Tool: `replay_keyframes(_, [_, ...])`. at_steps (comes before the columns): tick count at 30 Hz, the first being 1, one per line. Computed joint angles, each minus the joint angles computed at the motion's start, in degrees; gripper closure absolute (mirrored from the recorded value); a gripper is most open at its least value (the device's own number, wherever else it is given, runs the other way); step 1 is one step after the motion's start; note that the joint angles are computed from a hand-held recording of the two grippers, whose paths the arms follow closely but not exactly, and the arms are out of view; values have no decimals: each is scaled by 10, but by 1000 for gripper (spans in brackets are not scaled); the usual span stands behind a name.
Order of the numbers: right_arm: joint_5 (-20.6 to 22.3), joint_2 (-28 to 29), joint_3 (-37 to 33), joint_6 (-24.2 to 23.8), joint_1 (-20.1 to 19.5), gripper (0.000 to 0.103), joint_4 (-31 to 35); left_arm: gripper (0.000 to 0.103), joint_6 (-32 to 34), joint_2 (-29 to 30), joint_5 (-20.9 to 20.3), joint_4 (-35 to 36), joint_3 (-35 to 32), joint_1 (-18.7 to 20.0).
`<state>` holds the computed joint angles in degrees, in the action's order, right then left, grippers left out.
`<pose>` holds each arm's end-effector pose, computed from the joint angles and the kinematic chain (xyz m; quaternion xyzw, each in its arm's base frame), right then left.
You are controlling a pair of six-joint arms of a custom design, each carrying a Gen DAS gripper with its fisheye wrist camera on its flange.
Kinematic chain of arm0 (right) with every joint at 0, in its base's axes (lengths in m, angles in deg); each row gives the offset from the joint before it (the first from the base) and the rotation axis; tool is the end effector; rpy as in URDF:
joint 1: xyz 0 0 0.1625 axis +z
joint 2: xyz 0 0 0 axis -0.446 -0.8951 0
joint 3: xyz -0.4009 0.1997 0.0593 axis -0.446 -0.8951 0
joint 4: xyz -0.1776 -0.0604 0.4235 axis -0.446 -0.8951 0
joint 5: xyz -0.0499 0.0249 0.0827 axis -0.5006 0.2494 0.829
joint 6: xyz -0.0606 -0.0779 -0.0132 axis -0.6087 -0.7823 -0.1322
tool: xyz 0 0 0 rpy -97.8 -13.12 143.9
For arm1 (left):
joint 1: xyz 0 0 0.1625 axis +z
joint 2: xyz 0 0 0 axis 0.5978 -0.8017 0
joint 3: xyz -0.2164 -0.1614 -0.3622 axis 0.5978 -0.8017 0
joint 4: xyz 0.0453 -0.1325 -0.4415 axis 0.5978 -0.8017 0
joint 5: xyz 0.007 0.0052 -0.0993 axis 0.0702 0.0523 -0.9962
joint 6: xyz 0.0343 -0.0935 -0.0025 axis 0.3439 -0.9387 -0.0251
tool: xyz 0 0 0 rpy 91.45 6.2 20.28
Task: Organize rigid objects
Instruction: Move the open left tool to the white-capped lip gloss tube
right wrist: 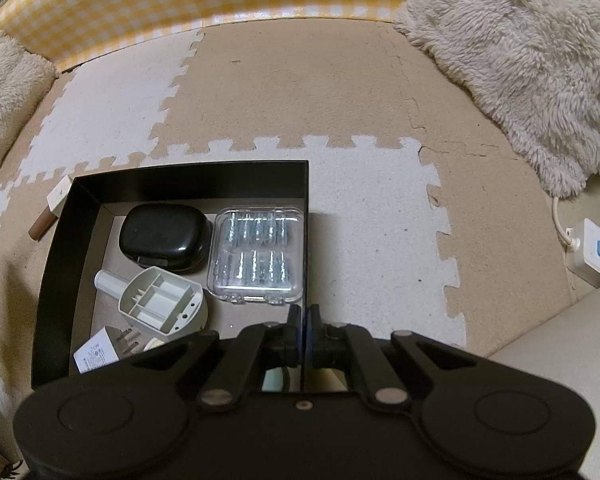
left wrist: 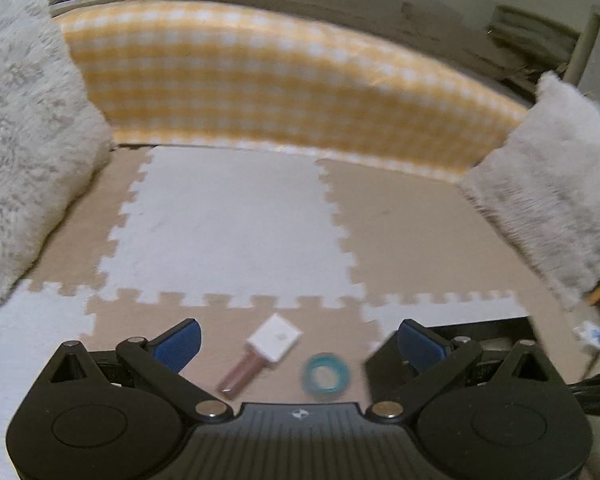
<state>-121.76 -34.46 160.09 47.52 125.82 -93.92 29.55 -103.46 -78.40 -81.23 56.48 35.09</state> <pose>0.1787 -0.7030 0.0881 -0.0157 -0.9053 0.2274 0.3584 -0.0700 -0.7906 0.2206 0.2267 0.9040 -0.2763 0.2347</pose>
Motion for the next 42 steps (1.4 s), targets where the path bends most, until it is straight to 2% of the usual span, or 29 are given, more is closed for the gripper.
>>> replay_keyframes(7, [0,0,0,1,0,100,1,0,5,23,35,4,-18,17])
replay_keyframes(9, [0,0,-1,2,0,100,5,4,2,29,44,9,-21,20])
replay_keyframes(11, [1,1,-2,2,0,100,6,27,24,36,53,14,-25,22])
replay_keyframes(13, [1,1,-1,2,-1,100,5,39,44,43,58,15,-29,25])
replay_keyframes(18, [3,0,-1,2,-1,100,6,50,78,57,40,1,-35,40])
replay_keyframes(19, [2,0,-1,2,-1,100,6,57,89,59,38,0,-37,41])
replay_keyframes(20, [3,0,-1,2,-1,100,6,69,101,61,38,0,-39,42])
replay_keyframes(26, [4,1,-3,4,-2,100,11,82,121,56,35,29,-36,41])
replay_keyframes(31, [4,0,-3,5,-2,100,12,86,112,41,48,59,-17,34])
replay_keyframes(34, [4,1,-3,5,-2,100,11,86,79,27,48,81,-1,30])
replay_keyframes(38, [4,0,-2,5,-2,100,10,84,15,8,23,128,10,28])
replay_keyframes(42, [4,0,-1,4,-2,100,10,80,-4,-2,-2,151,22,26])
